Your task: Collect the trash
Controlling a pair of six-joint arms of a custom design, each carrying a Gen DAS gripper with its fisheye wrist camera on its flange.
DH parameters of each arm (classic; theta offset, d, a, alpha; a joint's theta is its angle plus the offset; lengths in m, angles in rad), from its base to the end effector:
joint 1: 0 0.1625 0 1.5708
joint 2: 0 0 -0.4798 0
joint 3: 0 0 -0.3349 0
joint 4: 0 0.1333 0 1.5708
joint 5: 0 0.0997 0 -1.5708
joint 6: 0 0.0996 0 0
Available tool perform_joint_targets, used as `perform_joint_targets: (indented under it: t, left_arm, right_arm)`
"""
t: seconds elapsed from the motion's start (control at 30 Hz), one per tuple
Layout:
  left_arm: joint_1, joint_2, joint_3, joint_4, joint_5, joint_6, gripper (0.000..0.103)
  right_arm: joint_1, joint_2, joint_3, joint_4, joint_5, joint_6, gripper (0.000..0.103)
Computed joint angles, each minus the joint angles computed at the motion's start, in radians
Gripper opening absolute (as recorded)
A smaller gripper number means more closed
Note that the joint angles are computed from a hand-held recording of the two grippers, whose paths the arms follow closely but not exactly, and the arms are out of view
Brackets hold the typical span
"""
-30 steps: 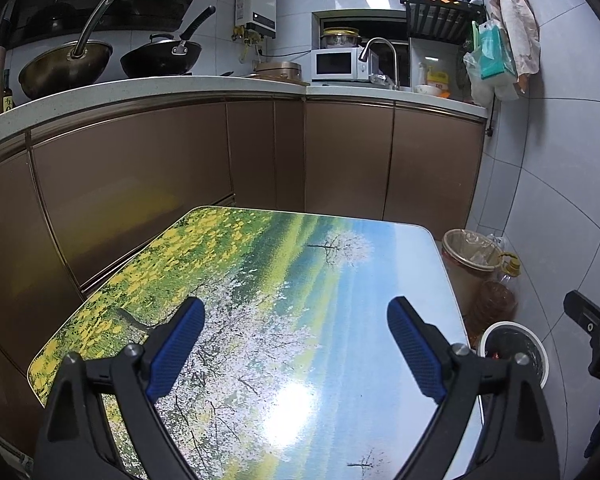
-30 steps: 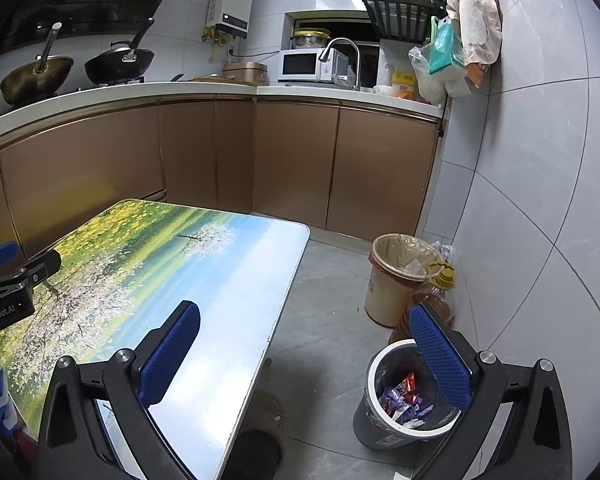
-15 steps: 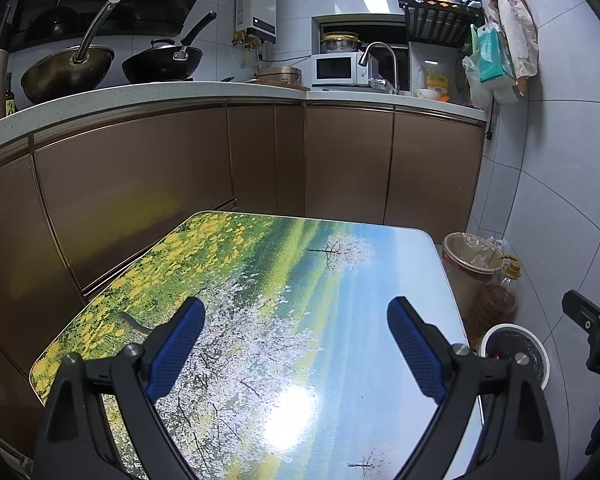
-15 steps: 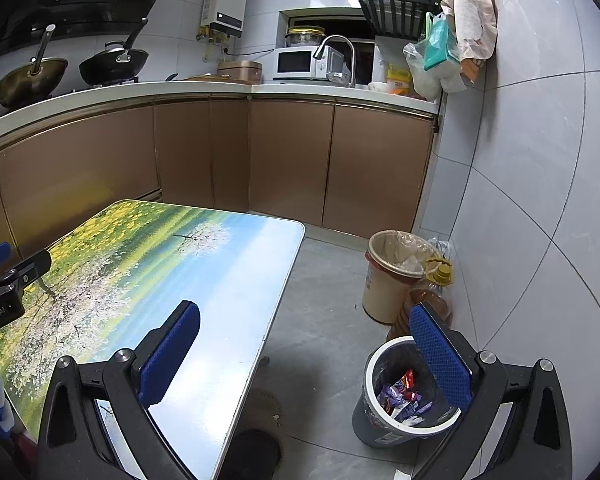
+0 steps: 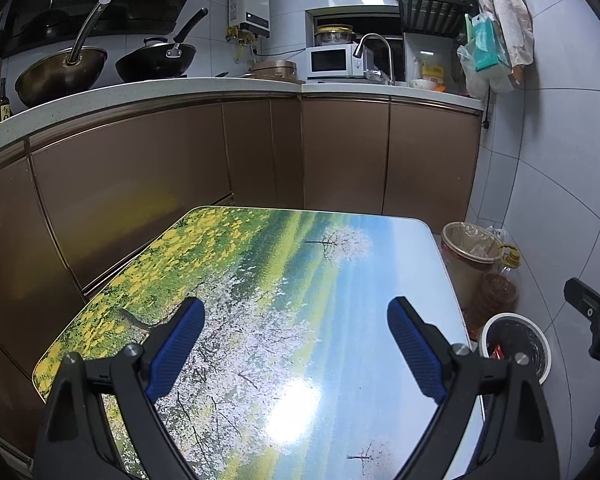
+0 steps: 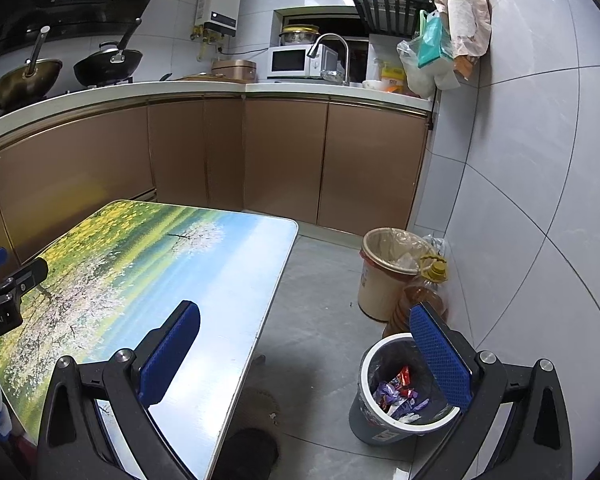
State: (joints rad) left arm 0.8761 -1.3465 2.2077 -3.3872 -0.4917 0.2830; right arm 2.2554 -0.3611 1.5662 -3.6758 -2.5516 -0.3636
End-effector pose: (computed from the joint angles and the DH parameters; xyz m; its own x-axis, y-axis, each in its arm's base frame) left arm -0.0996 -0.4649 0.4305 -0.6875 -0.1168 -0.7168 0.5849 0.4960 -0.6418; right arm 0.4654 -0.4902 0.0629 -0.6477 -0.0289 0.7614 -0.6671 0.5043 -0.5483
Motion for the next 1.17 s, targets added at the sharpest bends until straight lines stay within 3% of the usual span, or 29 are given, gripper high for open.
perform_joint_targets:
  t: [1.17]
  left_arm:
    - [-0.008,-0.014,0.005,0.043,0.0,-0.034,0.093]
  right_arm:
    - [-0.005,-0.003,0.006,0.02,0.004,-0.003,0.103]
